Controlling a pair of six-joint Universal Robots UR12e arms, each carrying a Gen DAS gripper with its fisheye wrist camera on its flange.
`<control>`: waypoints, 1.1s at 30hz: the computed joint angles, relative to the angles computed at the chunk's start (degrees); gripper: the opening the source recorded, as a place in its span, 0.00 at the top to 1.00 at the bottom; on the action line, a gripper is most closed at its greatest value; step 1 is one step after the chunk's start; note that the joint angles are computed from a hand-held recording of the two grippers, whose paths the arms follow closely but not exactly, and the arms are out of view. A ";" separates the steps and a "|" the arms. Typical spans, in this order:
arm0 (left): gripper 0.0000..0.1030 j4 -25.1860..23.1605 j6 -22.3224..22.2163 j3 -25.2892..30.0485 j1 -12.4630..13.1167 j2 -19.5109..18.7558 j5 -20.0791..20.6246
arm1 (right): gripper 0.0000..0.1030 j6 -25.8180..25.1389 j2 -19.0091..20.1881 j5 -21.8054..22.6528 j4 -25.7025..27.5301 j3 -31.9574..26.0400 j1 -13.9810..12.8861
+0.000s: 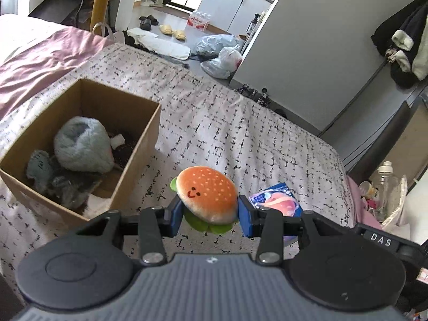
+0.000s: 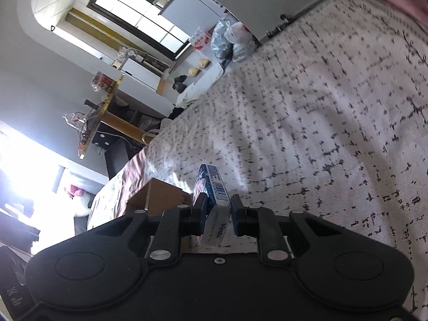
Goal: Organize soft objects
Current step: 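Carry the burger squishy and tissue pack over the cardboard box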
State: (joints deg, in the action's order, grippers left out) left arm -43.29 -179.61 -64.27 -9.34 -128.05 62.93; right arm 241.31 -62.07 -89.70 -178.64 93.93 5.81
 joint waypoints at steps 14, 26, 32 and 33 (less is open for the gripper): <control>0.59 -0.16 0.16 0.64 3.01 1.03 -4.31 | 0.82 -2.80 0.30 -1.86 5.08 -5.20 2.27; 0.59 0.87 -2.20 4.41 6.65 -0.84 -6.80 | 0.82 -9.55 3.52 -1.23 14.92 -14.56 3.66; 0.59 -0.26 -2.55 7.44 8.07 -2.68 -6.60 | 0.82 -10.89 6.03 -1.91 17.54 -19.43 4.73; 0.59 -0.71 -2.75 7.90 8.31 -2.98 -6.72 | 0.82 -11.10 6.42 -2.26 18.07 -20.14 4.95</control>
